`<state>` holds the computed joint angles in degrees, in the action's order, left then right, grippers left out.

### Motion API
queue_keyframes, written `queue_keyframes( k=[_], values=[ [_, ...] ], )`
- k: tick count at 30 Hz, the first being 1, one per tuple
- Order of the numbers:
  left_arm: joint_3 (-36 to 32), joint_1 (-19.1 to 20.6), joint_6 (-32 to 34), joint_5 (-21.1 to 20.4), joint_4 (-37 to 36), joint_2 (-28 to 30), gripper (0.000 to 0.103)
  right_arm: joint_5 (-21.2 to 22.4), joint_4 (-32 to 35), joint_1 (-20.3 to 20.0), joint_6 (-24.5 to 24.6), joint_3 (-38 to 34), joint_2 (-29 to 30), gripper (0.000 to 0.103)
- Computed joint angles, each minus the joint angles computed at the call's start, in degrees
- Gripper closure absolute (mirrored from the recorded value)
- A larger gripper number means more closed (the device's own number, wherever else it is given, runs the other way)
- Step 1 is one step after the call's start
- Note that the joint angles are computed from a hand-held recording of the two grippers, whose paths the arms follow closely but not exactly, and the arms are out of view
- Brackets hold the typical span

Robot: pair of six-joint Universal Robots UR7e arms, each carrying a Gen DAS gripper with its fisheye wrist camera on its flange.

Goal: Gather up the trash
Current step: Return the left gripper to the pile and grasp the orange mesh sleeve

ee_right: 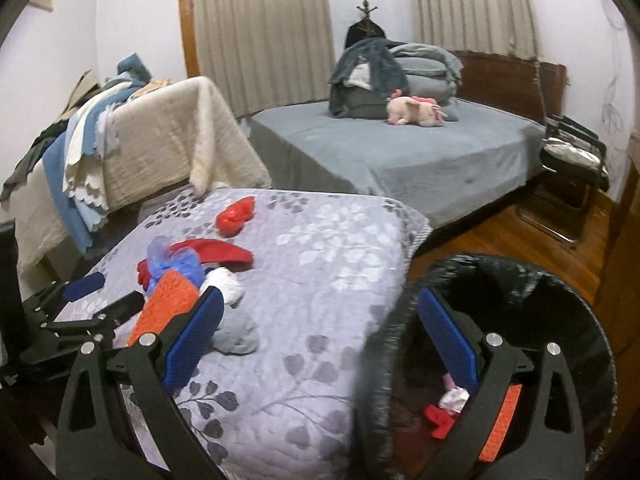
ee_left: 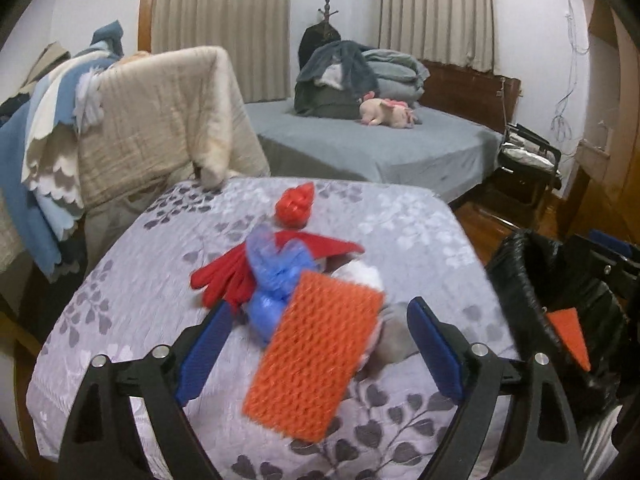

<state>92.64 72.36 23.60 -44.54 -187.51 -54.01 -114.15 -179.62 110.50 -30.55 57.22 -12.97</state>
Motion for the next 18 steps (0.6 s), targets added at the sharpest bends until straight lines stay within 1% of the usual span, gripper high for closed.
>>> queue_keyframes(
  k=[5, 10, 12, 18],
  values=[
    [0.0, 1.4, -1.1, -0.2, 1.3, 0.3, 0.017, 0.6, 1.7, 0.3, -1.1, -2.6, 2.6, 0.008],
    [-0.6, 2.6, -2.4, -1.3, 3.6, 0.7, 0.018, 0.8, 3.7, 0.3, -1.6, -5.0, 4.5, 0.008],
    [-1.1, 3.1, -3.1, -1.7, 5.0, 0.9, 0.023, 0.7, 4.8, 0.3, -1.6, -6.3, 5.3, 0.008],
    [-2.2, 4.5, -5.6, -4.3, 9.7, 1.1, 0.029, 0.4, 6.3, 0.3, -2.4, -8.1, 6.5, 0.008]
  ],
)
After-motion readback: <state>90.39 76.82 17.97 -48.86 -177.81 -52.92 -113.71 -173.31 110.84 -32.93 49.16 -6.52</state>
